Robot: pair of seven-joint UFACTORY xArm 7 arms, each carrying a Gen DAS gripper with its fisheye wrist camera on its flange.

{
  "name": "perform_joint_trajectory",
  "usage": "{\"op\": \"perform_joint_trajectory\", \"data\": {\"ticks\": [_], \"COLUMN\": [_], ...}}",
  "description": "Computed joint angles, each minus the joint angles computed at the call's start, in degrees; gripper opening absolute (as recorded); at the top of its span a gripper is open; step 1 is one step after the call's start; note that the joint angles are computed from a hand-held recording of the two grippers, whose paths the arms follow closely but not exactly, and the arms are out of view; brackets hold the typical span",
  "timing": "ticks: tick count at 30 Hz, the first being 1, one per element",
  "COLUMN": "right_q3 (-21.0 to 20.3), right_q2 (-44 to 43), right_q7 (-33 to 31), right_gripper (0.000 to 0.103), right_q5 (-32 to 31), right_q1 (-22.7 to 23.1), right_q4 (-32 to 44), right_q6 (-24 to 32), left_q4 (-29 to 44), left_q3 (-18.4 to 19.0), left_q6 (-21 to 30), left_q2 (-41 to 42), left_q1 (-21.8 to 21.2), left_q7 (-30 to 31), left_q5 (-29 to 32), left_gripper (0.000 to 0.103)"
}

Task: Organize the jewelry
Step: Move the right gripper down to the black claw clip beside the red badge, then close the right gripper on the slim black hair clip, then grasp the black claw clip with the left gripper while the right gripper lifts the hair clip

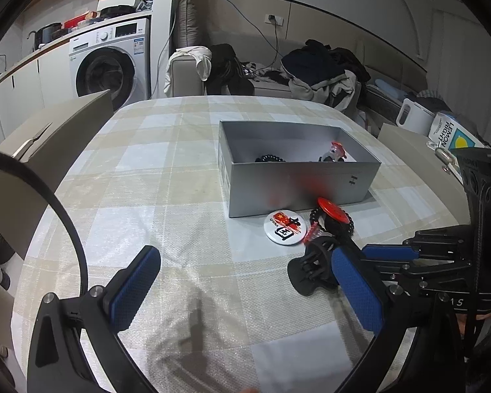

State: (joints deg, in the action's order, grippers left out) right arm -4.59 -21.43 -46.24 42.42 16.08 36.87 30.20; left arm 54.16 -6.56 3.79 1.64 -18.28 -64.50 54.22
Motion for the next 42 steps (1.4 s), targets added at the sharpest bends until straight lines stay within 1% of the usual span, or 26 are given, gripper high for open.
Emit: {"op": "perform_joint_trajectory", "data": {"ticks": [5,7,9,14,16,22,26,29,30,31,33,34,36,38,39,40,42], "right_q3": [0.3,0.5,0.4,-2.0,-3.3,-5.6,-4.4,-3.8,-4.0,-3.9,-4.0,-4.2,-4.4,-4.6,-4.7,-4.8,-5.0], "right_q2": [0.6,0.9,0.8,-0.4,-1.1,-3.4,-5.7,-6.8,-6.7,-6.7,-6.6,-6.5,-6.4,-6.8,-6.8,-7.1,-7.2], "right_q7": [0.0,-0.1,-0.6,-4.7,-6.6,-10.9,-11.2,-10.4,-10.1,-9.9,-9.5,-9.6,-9.3,-9.2,-9.1,-9.0,-8.9], "right_gripper": [0.02,0.017,0.017,0.017,0.017,0.017,0.017,0.017,0.017,0.017,0.017,0.017,0.017,0.017,0.017,0.017,0.017], "right_q5": [-0.2,-0.2,0.3,5.5,8.7,17.2,19.5,19.4,19.4,19.4,19.0,19.1,19.0,18.9,18.8,18.7,18.6], "right_q1": [0.0,0.1,0.3,1.3,1.2,-1.1,-3.5,-4.4,-4.4,-4.4,-4.5,-4.4,-4.3,-4.4,-4.3,-4.4,-4.4], "right_q4": [0.3,0.5,0.3,0.1,0.1,-0.1,-1.4,-2.2,-2.1,-2.2,-2.4,-2.3,-2.4,-2.7,-2.7,-2.8,-2.9], "right_q6": [-0.4,-0.8,-1.0,1.8,3.9,10.4,8.9,6.9,6.9,6.2,5.6,5.5,5.5,5.6,5.9,6.0,6.1], "left_q4": [0.1,0.1,0.1,0.2,0.2,0.1,-0.3,-0.3,-0.2,-0.1,0.5,0.5,0.6,1.2,1.7,2.3,2.9], "left_q3": [0.2,0.2,0.1,0.0,0.0,-0.2,-1.3,-2.1,-2.1,-1.5,-0.1,-0.7,-2.4,-4.3,-4.7,-4.3,-4.2], "left_q6": [-0.1,0.0,0.1,-0.1,-0.3,-0.5,-0.8,-0.7,-0.9,-0.5,0.2,0.2,0.4,1.6,2.1,2.8,4.1], "left_q2": [0.1,0.2,0.2,0.6,0.7,1.4,1.9,2.3,2.5,2.6,2.9,3.1,3.5,4.1,4.5,4.9,5.3], "left_q1": [0.1,0.1,0.0,-0.4,-0.6,-1.5,-1.8,-2.5,-2.9,-3.7,-5.3,-5.0,-4.0,-3.0,-3.0,-3.6,-4.0], "left_q7": [-0.3,0.0,0.3,3.6,4.7,11.1,20.2,26.9,28.4,28.3,26.5,28.3,34.2,41.1,43.4,44.2,46.5], "left_q5": [-0.2,-0.5,-0.9,-4.2,-5.3,-11.4,-20.2,-26.0,-26.6,-25.9,-23.0,-24.6,-30.5,-37.4,-39.5,-39.9,-41.8], "left_gripper": [0.102,0.102,0.102,0.102,0.102,0.102,0.102,0.102,0.102,0.102,0.101,0.101,0.096,0.08,0.076,0.069,0.067]}}
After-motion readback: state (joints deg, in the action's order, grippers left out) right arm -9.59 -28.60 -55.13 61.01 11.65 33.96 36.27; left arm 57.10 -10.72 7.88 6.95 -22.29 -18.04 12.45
